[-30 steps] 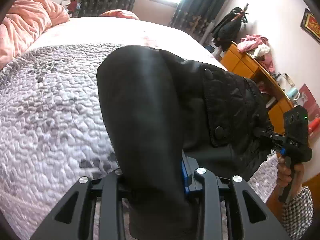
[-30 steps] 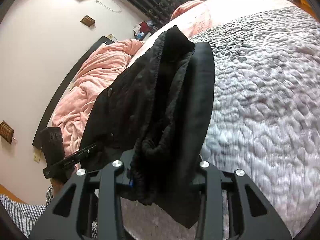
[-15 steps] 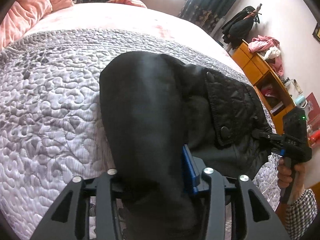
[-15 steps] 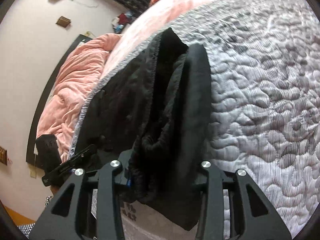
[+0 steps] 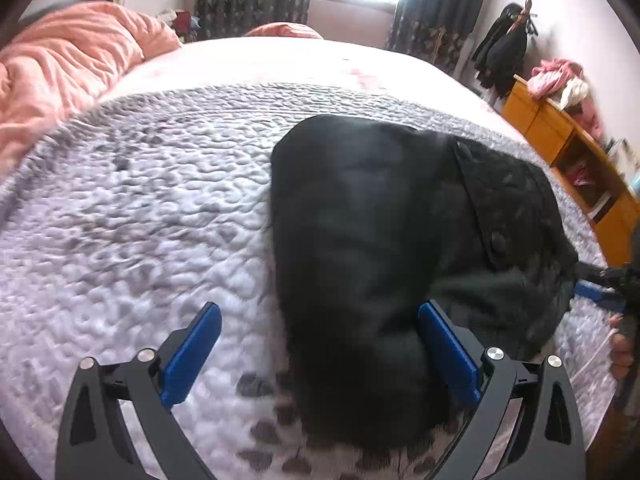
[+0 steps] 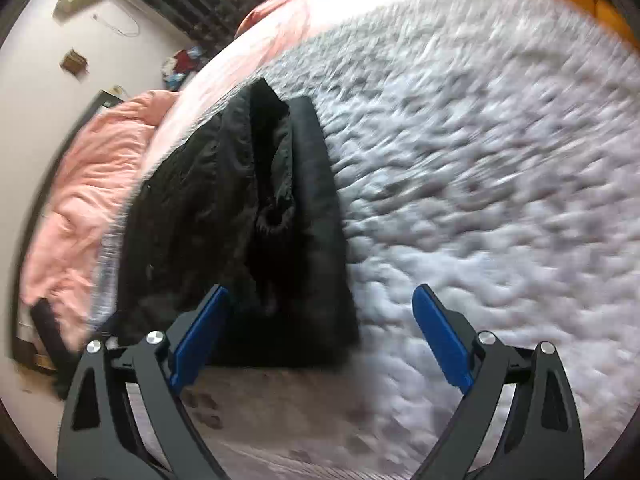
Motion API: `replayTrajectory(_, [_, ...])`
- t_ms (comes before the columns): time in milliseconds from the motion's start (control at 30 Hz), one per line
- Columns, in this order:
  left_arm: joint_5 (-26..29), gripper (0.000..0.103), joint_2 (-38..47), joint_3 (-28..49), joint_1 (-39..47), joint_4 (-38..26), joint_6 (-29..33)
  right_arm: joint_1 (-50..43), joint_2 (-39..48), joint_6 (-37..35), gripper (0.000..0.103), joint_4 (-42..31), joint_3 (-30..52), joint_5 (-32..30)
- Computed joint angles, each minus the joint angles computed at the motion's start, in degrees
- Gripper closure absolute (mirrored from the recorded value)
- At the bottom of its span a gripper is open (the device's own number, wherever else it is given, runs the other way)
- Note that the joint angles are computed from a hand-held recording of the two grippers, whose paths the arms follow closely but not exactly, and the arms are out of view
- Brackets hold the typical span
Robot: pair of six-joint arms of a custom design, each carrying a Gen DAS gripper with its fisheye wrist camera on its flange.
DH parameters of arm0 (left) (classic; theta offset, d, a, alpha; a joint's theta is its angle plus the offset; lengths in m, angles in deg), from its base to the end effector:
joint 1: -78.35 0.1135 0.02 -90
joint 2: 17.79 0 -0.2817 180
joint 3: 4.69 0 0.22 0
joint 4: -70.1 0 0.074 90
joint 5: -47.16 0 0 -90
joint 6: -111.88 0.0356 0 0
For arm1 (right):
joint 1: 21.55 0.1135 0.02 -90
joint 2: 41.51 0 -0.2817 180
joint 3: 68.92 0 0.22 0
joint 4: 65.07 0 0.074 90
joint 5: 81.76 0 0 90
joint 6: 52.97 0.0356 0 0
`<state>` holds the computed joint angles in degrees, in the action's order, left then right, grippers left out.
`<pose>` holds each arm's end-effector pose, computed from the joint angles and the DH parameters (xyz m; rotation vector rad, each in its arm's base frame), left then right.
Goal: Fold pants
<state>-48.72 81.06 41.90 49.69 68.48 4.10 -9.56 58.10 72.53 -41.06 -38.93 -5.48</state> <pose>0.2321 -0.1227 0.1295 0.1966 2.5083 -0.2047 0.2131 0.0539 0.1074 0.3801 2.4149 0.6700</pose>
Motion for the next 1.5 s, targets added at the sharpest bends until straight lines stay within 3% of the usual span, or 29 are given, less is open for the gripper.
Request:
replayTrajectory(133, [-3.6,0.004,-6.2,-2.0,-3.8,-5.0,-4.8,14.6,-13.3,3.9,0.008,-17.0,0.7,21.6])
replayTrajectory(233, [-5.0,0.004,-10.1,-2.0,-6.6,-10.0,-7.9,24.2,-17.8,9.1,0.008,-27.1,3.1,32.4])
replayTrajectory(500, [-15.1,0.004,-19.9,0.6,-16.9,-23.4,-14.0,40.3,-24.7,24.9,0.007,-46.3,8.9,44.0])
replayTrajectory(700, [-20.1,0.004,-26.2,2.9,-23.4,-32.7,-18.9,47.4,-25.0,31.5,0.007,-56.3,14.4,48.6])
replayTrajectory(1267, [-28.5,0.004,-33.4,7.1,-34.0,-46.9,-27.3,59.7,-21.1,47.1,0.006,-78.7,26.4,55.0])
replayTrajectory(1500, [-29.7,0.004,-33.0,7.4,-37.1,-49.6,-30.4,61.4,-19.3,48.0,0.006,-79.7,28.1,54.8])
